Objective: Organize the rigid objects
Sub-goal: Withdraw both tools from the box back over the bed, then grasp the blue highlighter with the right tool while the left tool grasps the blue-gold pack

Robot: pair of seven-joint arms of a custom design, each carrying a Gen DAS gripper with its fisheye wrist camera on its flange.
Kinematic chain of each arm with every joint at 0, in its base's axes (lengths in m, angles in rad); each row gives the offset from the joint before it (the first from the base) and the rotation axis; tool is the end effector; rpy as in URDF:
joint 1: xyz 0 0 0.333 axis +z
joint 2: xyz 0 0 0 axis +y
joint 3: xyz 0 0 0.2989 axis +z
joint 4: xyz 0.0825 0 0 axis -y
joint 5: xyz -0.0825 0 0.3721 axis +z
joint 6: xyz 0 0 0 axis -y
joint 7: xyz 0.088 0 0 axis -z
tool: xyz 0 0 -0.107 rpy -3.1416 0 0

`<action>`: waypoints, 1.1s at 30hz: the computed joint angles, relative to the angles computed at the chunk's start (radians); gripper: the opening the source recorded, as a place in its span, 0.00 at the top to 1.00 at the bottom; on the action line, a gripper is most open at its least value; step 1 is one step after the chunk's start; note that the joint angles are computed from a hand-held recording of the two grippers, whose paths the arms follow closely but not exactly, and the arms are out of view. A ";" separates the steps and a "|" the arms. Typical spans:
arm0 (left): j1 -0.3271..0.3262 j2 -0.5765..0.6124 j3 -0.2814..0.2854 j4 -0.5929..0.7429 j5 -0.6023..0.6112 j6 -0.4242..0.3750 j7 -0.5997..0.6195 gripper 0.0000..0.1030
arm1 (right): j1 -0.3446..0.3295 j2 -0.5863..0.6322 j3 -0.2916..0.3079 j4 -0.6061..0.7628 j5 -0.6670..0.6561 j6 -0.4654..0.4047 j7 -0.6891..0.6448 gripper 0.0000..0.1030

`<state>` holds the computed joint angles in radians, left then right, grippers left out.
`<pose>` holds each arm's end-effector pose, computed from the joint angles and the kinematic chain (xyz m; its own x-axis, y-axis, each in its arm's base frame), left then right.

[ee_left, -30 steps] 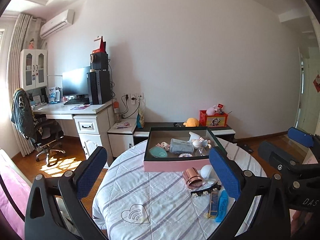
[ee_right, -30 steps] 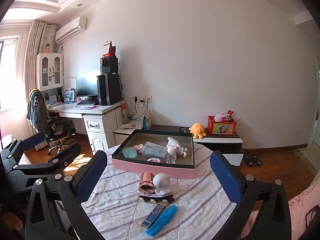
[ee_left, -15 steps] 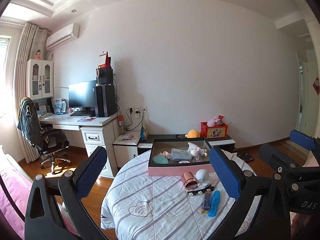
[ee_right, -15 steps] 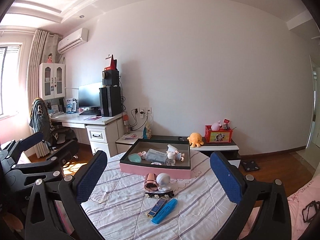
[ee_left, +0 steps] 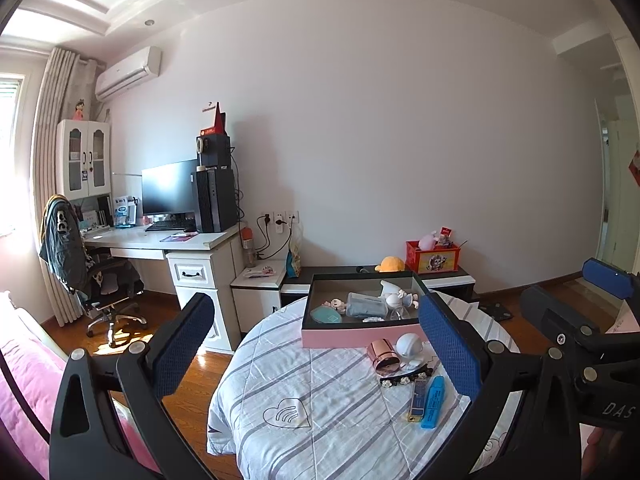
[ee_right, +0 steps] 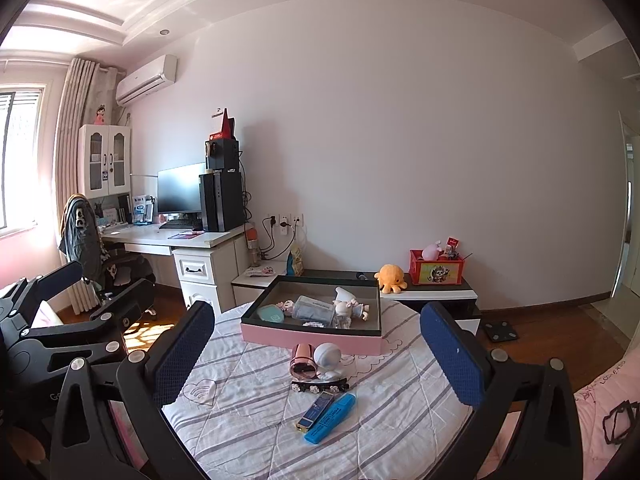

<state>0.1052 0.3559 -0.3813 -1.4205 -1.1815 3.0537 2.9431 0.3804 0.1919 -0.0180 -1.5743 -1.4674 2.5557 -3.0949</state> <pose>0.6796 -0.0652 0.5993 -0.3644 -0.9303 -0.0412 -0.1723 0.1109 -0.9788 0.6066 0.2462 0.5940 -0.2385 -0.9709 -0.0198 -0.2051 0.0702 -0.9762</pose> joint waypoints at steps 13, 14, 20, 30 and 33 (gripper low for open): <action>-0.095 0.153 0.132 0.070 0.419 -0.141 -0.393 0.00 | -0.019 0.106 -0.032 0.044 0.184 0.023 -0.117 0.00; -0.108 0.177 0.150 0.087 0.467 -0.162 -0.435 0.00 | -0.019 0.123 -0.039 0.047 0.204 0.029 -0.124 0.00; -0.181 0.317 0.256 0.220 0.722 -0.269 -0.673 0.00 | -0.053 0.257 -0.050 0.104 0.467 0.055 -0.287 0.00; -0.167 0.476 0.225 0.424 0.912 -0.397 -0.827 0.00 | -0.057 0.398 -0.073 0.201 0.751 0.027 -0.527 0.00; -0.167 0.491 0.211 0.440 0.941 -0.409 -0.837 0.00 | -0.064 0.424 -0.079 0.212 0.824 0.028 -0.581 0.00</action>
<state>-0.0621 0.8465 -0.1705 -0.9805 -0.2403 2.6445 2.1062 0.3161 0.6155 -0.0975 -1.3623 -0.6436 2.5842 -3.6760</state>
